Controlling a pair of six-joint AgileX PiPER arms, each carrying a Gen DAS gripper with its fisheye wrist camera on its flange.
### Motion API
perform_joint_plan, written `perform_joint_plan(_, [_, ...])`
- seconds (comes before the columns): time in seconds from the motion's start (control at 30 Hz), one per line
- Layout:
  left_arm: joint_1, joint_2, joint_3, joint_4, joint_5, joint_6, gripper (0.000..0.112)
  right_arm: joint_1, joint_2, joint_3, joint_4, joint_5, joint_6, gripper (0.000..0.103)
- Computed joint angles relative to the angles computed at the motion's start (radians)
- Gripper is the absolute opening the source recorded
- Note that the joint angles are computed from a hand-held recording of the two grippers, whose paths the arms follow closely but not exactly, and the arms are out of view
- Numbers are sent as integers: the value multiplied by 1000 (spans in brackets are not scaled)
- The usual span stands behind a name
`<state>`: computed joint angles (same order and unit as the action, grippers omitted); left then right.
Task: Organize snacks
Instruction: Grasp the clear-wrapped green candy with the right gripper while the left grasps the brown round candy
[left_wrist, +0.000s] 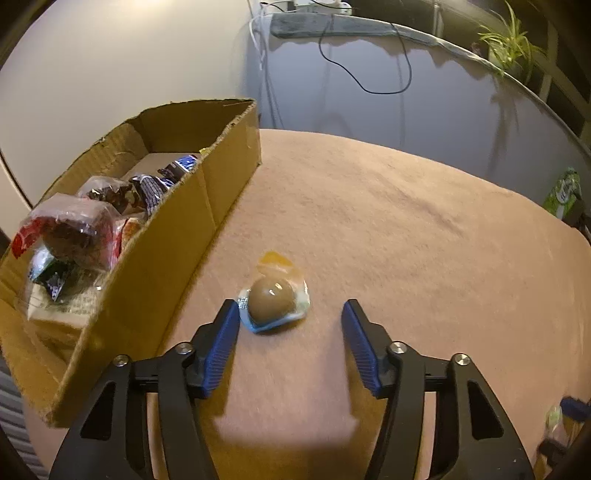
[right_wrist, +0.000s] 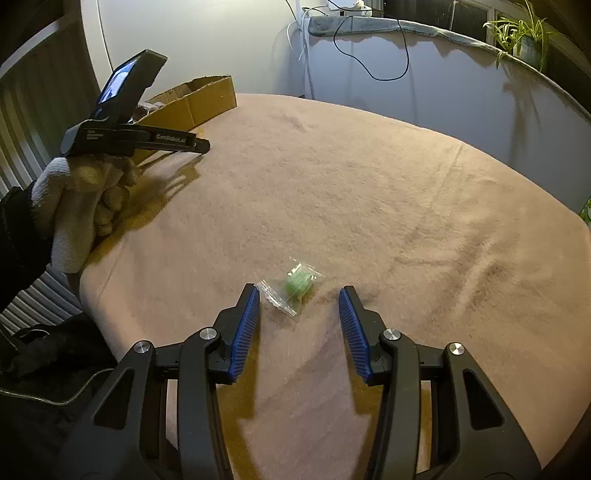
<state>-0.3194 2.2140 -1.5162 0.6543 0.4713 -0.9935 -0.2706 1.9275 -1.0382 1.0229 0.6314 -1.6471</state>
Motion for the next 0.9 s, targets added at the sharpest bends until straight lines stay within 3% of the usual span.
perform_joint_plan(0.23, [4,59,-95,-29,27,60,57,25,22,-43,-52,16,73,47])
perform_joint_plan(0.43, [8,46,-55,-28,-34,93,39,26,35,-44,-24,10,57,41])
perform_joint_plan(0.9, [33,-4,34,-67,-138,171,31,37,13,-27,-31,-35,85,30])
